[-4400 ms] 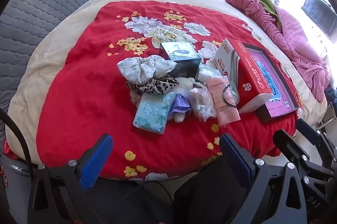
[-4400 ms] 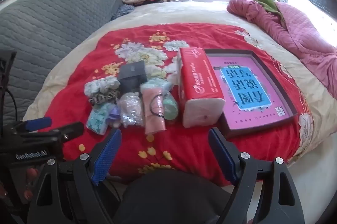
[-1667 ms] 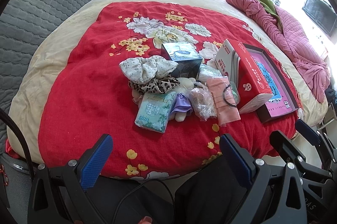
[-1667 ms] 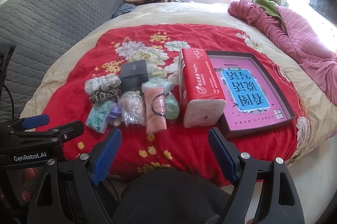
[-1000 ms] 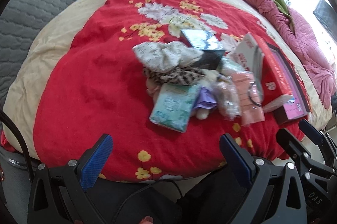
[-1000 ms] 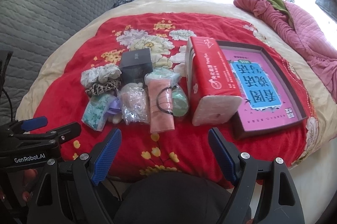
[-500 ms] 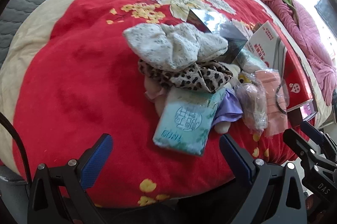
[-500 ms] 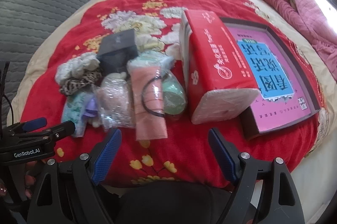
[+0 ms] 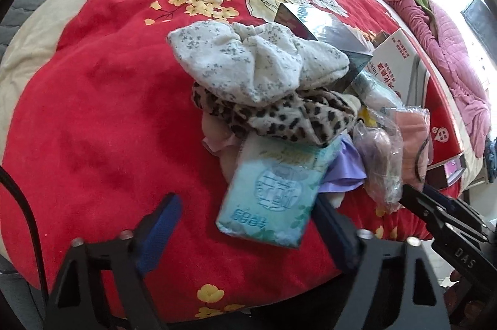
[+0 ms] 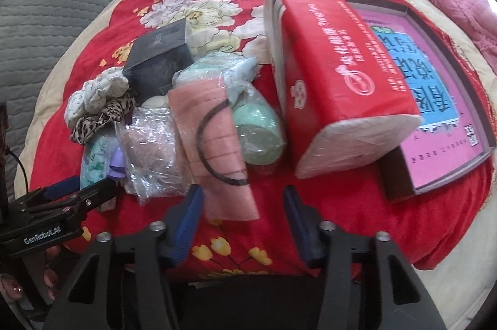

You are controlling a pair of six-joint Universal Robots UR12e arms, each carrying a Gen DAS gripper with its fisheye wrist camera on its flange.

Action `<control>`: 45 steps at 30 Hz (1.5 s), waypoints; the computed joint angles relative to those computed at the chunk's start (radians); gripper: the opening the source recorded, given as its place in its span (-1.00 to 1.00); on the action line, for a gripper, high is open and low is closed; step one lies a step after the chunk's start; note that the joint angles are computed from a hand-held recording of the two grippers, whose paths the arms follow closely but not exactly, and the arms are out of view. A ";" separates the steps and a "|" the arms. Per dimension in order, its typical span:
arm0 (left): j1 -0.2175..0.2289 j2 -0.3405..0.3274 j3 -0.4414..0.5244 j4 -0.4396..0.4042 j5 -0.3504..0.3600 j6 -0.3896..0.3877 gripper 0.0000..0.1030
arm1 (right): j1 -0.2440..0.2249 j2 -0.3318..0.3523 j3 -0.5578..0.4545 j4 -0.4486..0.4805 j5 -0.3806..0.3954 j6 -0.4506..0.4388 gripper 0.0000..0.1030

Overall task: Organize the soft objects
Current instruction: 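Grasp the pink cord package with the right gripper while the left grasps the pale blue tissue pack, then lift both held items and carry them toward the magenta tray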

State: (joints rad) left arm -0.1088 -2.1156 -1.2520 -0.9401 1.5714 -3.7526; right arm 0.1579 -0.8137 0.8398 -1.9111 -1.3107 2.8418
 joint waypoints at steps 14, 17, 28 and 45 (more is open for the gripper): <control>0.018 0.030 -0.067 0.146 -0.097 -0.022 -0.09 | -0.023 -0.064 0.091 -0.155 0.129 0.005 -0.75; 0.017 0.041 -0.079 0.182 -0.099 -0.025 -0.10 | -0.023 -0.075 0.105 -0.198 0.126 0.000 -0.75; 0.010 0.061 -0.077 0.180 -0.083 -0.026 -0.11 | -0.032 -0.081 0.100 -0.260 0.137 0.025 -0.75; 0.025 0.075 -0.111 0.071 -0.070 -0.061 -0.06 | -0.036 -0.088 0.113 -0.261 0.139 0.033 -0.75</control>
